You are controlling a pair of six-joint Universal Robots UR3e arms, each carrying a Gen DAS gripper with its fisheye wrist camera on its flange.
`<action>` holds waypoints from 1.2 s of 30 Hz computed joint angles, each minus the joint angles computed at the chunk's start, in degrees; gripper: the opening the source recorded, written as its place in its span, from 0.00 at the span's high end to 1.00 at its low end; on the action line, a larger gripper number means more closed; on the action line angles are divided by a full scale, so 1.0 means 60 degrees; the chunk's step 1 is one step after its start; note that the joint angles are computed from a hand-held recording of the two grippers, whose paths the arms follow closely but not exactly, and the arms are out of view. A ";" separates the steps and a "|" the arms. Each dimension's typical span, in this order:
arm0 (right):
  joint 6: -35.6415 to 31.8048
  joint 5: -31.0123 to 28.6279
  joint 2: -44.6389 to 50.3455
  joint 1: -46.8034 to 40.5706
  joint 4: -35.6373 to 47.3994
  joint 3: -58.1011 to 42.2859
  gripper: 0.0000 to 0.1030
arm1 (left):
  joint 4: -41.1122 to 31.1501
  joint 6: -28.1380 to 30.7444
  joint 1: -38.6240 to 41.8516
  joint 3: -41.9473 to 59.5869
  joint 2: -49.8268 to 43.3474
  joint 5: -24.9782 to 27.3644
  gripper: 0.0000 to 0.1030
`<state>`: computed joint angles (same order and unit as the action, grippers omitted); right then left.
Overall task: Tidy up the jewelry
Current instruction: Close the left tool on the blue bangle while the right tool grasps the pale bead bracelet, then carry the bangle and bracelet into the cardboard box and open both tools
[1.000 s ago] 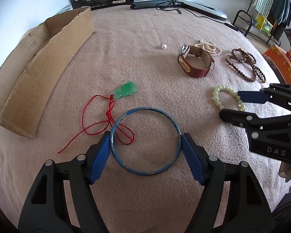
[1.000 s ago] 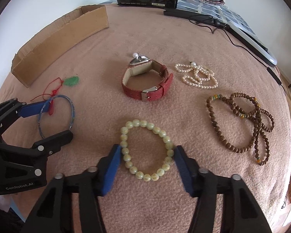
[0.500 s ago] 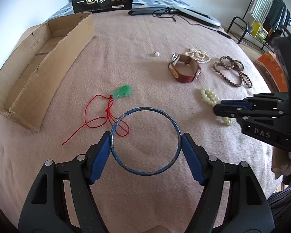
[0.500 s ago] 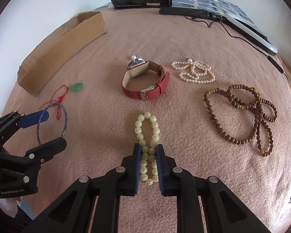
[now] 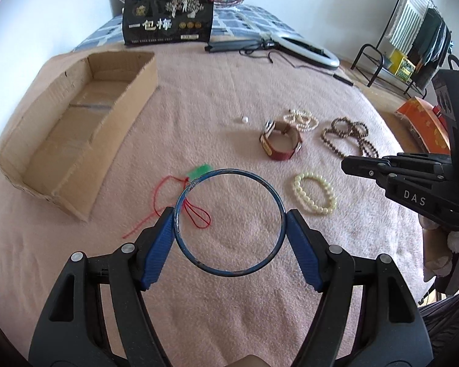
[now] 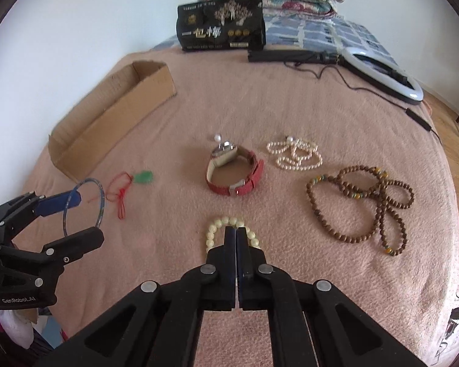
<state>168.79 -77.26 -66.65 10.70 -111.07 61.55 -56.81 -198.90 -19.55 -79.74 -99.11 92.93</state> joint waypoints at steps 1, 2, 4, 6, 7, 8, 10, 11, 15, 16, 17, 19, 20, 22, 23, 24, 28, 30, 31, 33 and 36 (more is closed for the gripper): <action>-0.0011 0.0057 -0.0014 -0.0031 -0.0019 -0.0032 1.00 | -0.0030 0.0050 0.0012 0.0053 0.0030 0.0049 0.28; -0.0030 0.0096 -0.0015 -0.0050 0.0012 -0.0054 1.00 | -0.0049 0.0084 0.0026 0.0081 0.0062 0.0095 0.28; -0.0156 0.0103 0.0110 -0.0068 0.0239 -0.0192 1.00 | -0.0112 0.0133 0.0085 0.0099 0.0148 0.0133 0.28; -0.0334 0.0153 0.0290 -0.0068 0.0535 -0.0234 0.98 | -0.0251 0.0234 0.0169 0.0152 0.0190 0.0103 0.28; -0.0360 -0.0030 0.0404 -0.0017 0.0633 -0.0282 0.89 | -0.0320 0.0294 0.0197 0.0186 0.0197 0.0110 0.28; -0.0423 -0.0302 0.0659 0.0092 0.0786 -0.0452 0.67 | -0.0394 0.0355 0.0228 0.0226 0.0215 0.0132 0.28; -0.0496 -0.0638 0.0768 0.0184 0.0671 -0.0353 0.49 | -0.0538 0.0440 0.0323 0.0296 0.0277 0.0126 0.28; -0.0546 -0.0829 0.0986 0.0256 0.0739 -0.0486 0.50 | -0.0588 0.0498 0.0388 0.0341 0.0313 0.0126 0.28; -0.0377 -0.0962 0.1524 0.0242 0.0938 -0.0869 0.62 | -0.0891 0.0813 0.0608 0.0674 0.0357 0.0128 0.28; -0.0335 -0.0922 0.1562 0.0217 0.0897 -0.0895 0.63 | -0.0939 0.0899 0.0670 0.0746 0.0366 0.0140 0.28; -0.0293 -0.0907 0.1654 0.0211 0.0967 -0.1066 0.69 | -0.0982 0.0988 0.0750 0.0811 0.0388 0.0154 0.28; -0.0276 -0.0759 0.1784 0.0161 0.1170 -0.1373 0.92 | -0.1059 0.1097 0.0928 0.0902 0.0435 0.0111 0.28; -0.0230 -0.0709 0.1807 0.0146 0.1196 -0.1449 0.95 | -0.1114 0.1160 0.1073 0.0970 0.0456 0.0069 0.28; -0.0222 -0.0699 0.1812 0.0159 0.1154 -0.1471 0.95 | -0.1144 0.1246 0.1271 0.1011 0.0500 0.0044 0.28; -0.0226 -0.0722 0.1781 0.0177 0.1107 -0.1449 0.95 | -0.1133 0.1260 0.1368 0.0967 0.0576 0.0053 0.28; -0.0218 -0.0724 0.1737 0.0186 0.1059 -0.1422 0.95 | -0.1132 0.1278 0.1488 0.0940 0.0637 0.0009 0.28; 0.0002 -0.0458 0.1485 0.0190 0.0907 -0.1436 0.95 | -0.1128 0.1283 0.1985 0.0802 0.0870 -0.0215 0.28; 0.0093 -0.0280 0.1170 0.0172 0.0674 -0.1183 0.95 | -0.1115 0.1268 0.2187 0.0740 0.0956 -0.0279 0.28; 0.0158 -0.0222 0.1162 0.0200 0.0654 -0.1306 0.95 | -0.1116 0.1269 0.2240 0.0727 0.0979 -0.0295 0.28; 0.0270 -0.0124 0.1226 0.0273 0.0715 -0.1729 0.95 | -0.1090 0.1296 0.2358 0.0706 0.1032 -0.0291 0.28; 0.0504 0.0037 0.1486 0.0444 0.0791 -0.2551 0.95 | -0.1128 0.1329 0.2536 0.0761 0.1075 -0.0309 0.28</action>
<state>171.81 -77.04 -57.73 13.36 -106.33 46.24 -63.58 -190.93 -4.34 -75.18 -92.66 91.08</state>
